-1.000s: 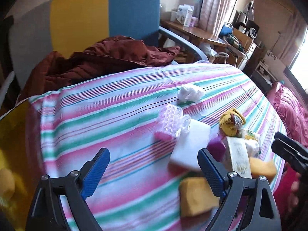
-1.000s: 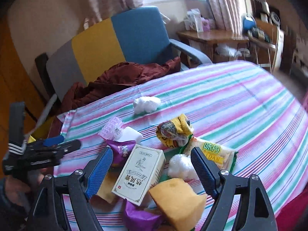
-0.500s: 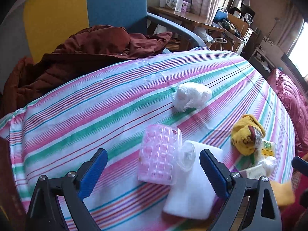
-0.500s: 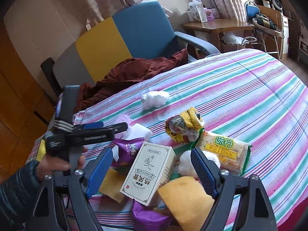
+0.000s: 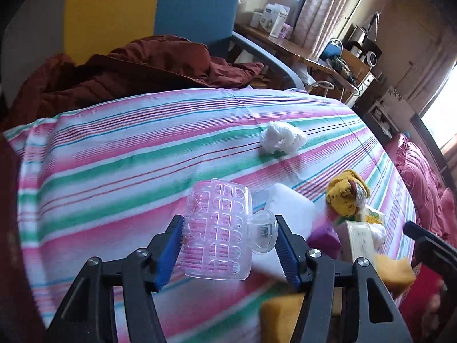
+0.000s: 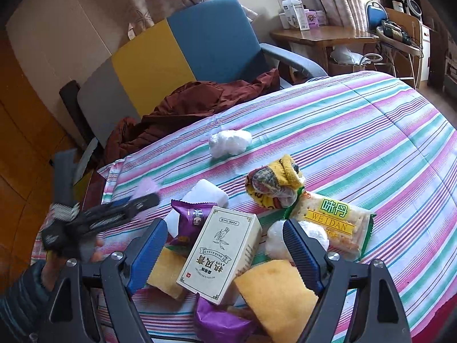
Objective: Organize objects
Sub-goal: 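Grasp the pink hair roller with the left tool while the right tool grasps another yellow sponge, then carry the pink roller and sponge over the gold tray and release both inside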
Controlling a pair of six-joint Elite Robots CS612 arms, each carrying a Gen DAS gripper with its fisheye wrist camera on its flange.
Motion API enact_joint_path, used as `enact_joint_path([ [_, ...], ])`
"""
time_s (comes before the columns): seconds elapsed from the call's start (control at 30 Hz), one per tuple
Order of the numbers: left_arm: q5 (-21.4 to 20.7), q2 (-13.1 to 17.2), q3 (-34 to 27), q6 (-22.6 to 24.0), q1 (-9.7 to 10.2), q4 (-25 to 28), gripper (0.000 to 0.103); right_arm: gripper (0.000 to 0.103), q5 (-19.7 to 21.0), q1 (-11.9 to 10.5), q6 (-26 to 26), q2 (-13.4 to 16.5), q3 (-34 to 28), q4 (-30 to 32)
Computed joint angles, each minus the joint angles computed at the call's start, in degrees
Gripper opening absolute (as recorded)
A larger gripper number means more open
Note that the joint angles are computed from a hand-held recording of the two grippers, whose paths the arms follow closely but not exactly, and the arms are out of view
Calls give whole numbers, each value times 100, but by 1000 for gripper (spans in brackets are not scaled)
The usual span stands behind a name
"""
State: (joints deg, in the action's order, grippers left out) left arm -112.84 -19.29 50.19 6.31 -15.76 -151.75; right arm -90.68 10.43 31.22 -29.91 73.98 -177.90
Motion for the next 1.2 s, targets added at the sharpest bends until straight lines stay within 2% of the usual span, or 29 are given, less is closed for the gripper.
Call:
enact_joint_path([
  [0.17, 102, -446, 881, -101, 111, -567, 62, 85, 168, 44, -357, 26, -54, -128],
  [0.27, 79, -666, 1313, -134, 181, -824, 62, 85, 521, 97, -883, 70, -197, 40],
  [0.33, 108, -822, 1614, -88, 230, -1035, 62, 85, 713, 166, -1414, 110, -349, 312],
  [0.47, 41, -1037, 2004, -125, 349, -1280, 62, 85, 804, 340, -2550, 283, -949, 1597],
  [0.57, -49, -1163, 2238, -283, 449, -1502, 62, 84, 632, 429, -3078, 495, -1469, 2498],
  [0.7, -150, -1325, 2552, -457, 577, -1860, 62, 83, 117, 510, -3315, 885, -2284, 3647],
  [0.8, -158, -1410, 2719, -553, 653, -2075, 62, 78, -62, 521, -3336, 997, -2465, 4058],
  [0.87, -139, -1460, 2834, -641, 711, -2224, 62, 71, -205, 552, -3341, 977, -2408, 3965],
  [0.93, -142, -1493, 2929, -749, 772, -2314, 62, 66, -53, 543, -3226, 888, -2238, 3754],
  [1.07, -92, -1551, 3126, -961, 883, -2505, 62, 65, 22, 604, -3075, 765, -2028, 3356],
  [1.2, -3, -1601, 3335, -1196, 993, -2697, 62, 66, 333, 690, -2994, 699, -1953, 2971],
])
